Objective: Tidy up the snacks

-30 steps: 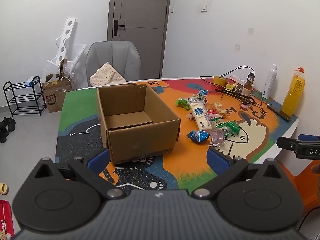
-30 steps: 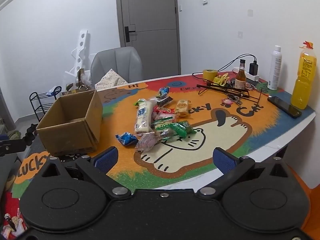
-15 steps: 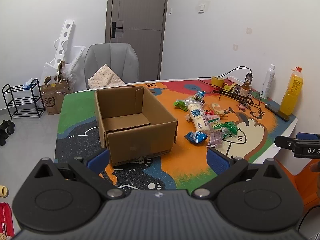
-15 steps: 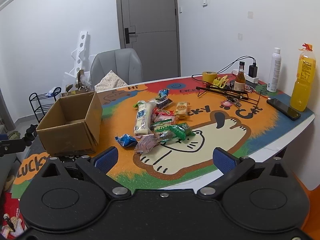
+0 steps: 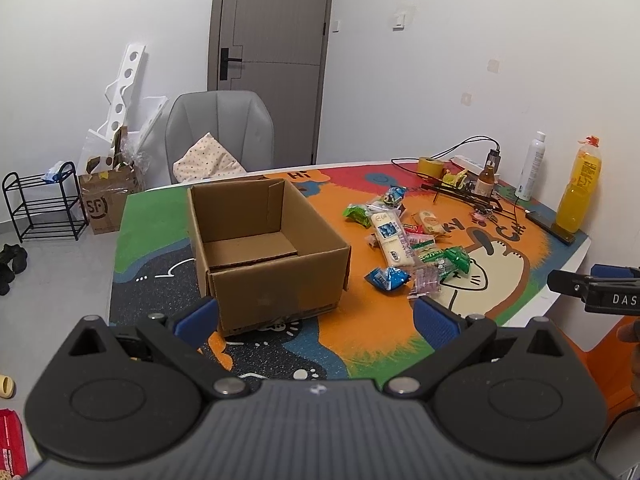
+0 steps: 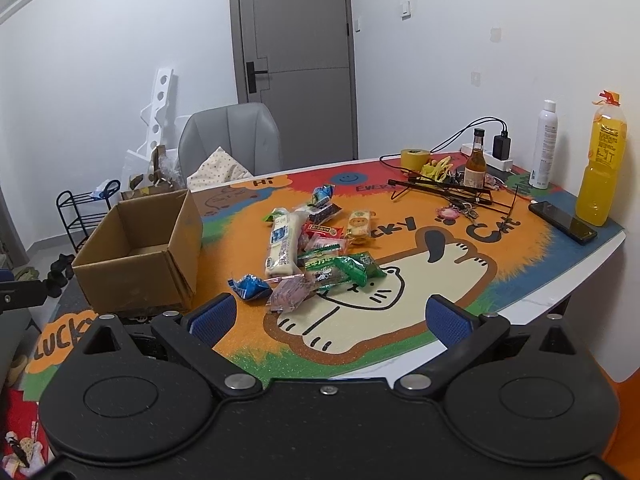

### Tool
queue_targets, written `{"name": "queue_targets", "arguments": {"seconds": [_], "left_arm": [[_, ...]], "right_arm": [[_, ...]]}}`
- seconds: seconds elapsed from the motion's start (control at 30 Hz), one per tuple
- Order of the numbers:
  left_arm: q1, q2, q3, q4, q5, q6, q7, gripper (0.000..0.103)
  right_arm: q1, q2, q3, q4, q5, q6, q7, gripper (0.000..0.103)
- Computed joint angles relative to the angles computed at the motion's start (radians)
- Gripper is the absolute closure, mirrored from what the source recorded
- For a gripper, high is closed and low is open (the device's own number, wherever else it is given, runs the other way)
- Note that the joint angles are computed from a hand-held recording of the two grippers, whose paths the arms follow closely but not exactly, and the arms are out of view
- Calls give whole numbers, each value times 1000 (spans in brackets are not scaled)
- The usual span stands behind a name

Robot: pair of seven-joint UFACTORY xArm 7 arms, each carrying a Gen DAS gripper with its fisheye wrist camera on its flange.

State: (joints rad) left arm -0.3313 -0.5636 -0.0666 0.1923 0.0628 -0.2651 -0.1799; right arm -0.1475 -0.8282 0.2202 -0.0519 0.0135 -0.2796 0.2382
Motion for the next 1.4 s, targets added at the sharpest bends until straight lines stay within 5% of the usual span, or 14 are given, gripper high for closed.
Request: {"name": "queue_targets", "arguments": {"seconds": [1.0,1.13,1.4], "left_arm": [[-47,-50,57,-6,4,19,-3,0],[-35,-56,51,-6,2,22,2,0],[-58,-40,77,-3,-2,23,6,0]], "right_arm": [[-6,-17,-24,-3,-1,5,-3,0],[46,-4,-102,1,-10,4,-28,0],[-35,-3,36,7,22,-17,4,0]]}}
